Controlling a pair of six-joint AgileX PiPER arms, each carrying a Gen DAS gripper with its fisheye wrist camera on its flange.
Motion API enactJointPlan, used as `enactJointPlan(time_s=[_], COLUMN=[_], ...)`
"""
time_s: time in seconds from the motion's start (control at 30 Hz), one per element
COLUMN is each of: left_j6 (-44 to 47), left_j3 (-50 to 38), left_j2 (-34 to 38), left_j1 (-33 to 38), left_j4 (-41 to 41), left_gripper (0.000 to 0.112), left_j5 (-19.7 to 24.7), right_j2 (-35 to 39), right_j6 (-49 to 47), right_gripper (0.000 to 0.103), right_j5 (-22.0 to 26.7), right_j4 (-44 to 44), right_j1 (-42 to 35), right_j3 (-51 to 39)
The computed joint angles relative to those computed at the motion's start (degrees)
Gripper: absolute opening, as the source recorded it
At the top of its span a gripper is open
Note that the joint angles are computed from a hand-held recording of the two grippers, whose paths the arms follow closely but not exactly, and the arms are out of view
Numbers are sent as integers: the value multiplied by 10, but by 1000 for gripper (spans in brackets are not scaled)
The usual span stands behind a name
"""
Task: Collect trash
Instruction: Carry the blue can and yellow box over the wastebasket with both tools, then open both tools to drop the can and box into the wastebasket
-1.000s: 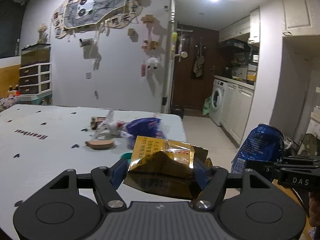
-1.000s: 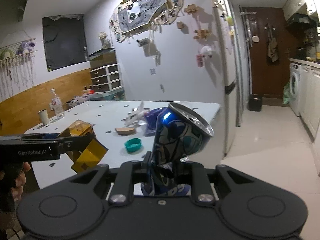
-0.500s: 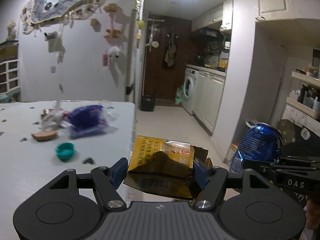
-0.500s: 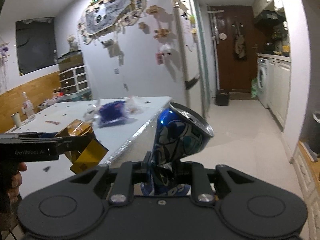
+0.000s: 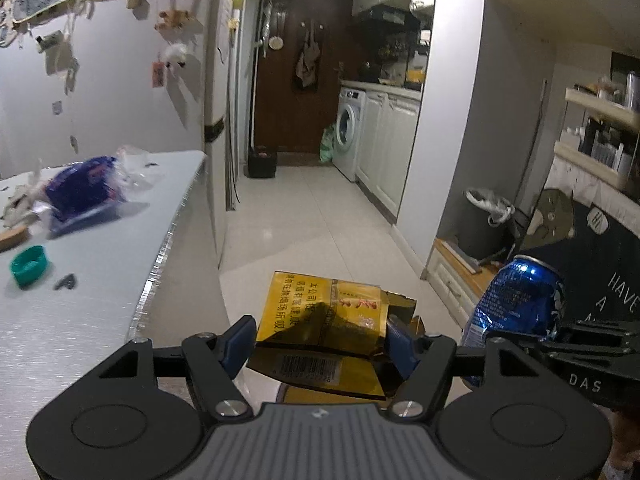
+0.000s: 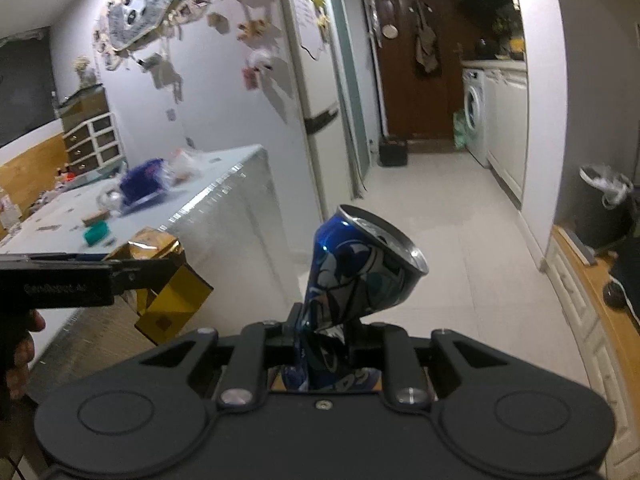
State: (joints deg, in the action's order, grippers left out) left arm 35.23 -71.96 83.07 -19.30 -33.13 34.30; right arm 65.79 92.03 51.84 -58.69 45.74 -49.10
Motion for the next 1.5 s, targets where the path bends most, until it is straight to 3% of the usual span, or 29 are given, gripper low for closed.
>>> enactJointPlan(time_s=[0.23,0.43,0.57,0.73,0.9,1.1,1.23,1.3,1.5], left_j6=[-62,-107,-129,-148,-168,-180,-180,-185,-182], left_j3=[-24,-53,-85,-121,-155,-185,-197,-211,-238], left_j2=[78,164,223,283,332,370,384,395,420], left_j1=[-52,-80,-86,-90,-94,-97,-95,-99,-106], left_j4=[66,113,135,162,186,205,210,214,222], left_gripper=[69,69,69,69,69,69,69,69,69], left_j5=[-17,-15,-2,12,27,39,48,55,70], right_j2=[15,60,110,185,280,372,397,400,387], right_j6=[-21,-94,-203,-378,-569,-711,-704,-689,-738], right_gripper=[20,20,20,20,21,21,23,36,35], right_j5=[-106,-206,-269,-307,-309,-255,-255,-255,-261], right_j4=[46,105,174,288,419,486,465,451,488], right_j1=[-92,-183,-242,-291,-329,-345,-350,-349,-365], right_j3=[60,87,83,50,-11,-100,-125,-126,-112])
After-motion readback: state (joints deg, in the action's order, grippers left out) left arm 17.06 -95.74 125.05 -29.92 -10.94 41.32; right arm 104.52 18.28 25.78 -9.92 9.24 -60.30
